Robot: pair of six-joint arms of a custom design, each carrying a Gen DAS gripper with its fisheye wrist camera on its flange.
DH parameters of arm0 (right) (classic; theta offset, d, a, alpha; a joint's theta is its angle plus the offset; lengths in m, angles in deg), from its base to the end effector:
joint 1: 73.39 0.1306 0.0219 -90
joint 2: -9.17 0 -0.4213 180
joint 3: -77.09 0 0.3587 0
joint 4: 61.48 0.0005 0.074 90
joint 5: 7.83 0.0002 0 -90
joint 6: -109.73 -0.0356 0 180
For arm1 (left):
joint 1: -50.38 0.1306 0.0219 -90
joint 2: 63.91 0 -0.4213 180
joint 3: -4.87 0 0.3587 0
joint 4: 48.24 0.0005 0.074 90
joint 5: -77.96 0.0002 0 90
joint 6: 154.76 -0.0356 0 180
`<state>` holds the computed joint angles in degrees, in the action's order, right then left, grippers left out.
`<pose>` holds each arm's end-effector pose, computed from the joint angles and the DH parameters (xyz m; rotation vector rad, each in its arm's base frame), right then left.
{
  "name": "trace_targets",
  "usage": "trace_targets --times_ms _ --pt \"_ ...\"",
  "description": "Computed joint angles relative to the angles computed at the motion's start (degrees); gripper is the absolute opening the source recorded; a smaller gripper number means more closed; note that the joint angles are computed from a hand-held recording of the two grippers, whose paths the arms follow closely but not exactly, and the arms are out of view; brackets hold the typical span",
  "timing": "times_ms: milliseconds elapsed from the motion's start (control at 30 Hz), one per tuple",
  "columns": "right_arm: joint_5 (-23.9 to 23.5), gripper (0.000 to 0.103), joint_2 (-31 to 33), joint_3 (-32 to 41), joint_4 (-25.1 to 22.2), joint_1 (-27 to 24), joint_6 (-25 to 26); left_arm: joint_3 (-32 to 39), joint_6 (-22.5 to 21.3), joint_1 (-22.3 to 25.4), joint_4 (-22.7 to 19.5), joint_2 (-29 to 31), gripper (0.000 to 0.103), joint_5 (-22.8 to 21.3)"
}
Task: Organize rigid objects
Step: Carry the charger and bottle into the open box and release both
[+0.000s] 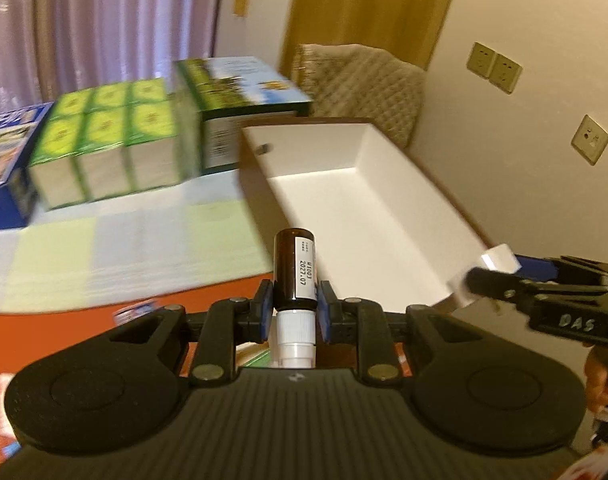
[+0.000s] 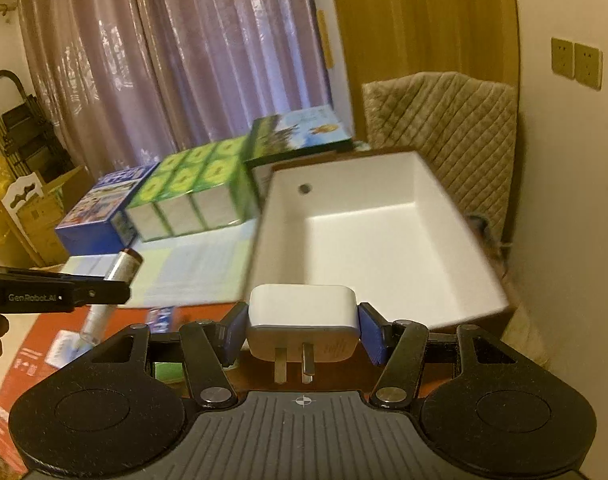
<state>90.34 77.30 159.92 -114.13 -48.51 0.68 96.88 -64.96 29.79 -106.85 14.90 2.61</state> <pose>0.2726 0.1203 0.5453 -0.0358 2.2376 0.2603 0.3387 -0.1374 0.5484 0.5523 2.3161 -0.4734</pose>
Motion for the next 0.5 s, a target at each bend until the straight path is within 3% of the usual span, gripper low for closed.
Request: trace_targets --times_ms 200,500 --pt "-9.0 0.055 2.8 0.7 0.5 -11.5 10.4 3.8 6.1 -9.7 2.0 6.4 0.02 -6.9" --pt "-15.4 0.055 9.8 2.5 -3.2 -18.8 21.1 7.3 10.2 -13.9 0.9 14.2 0.02 -10.1"
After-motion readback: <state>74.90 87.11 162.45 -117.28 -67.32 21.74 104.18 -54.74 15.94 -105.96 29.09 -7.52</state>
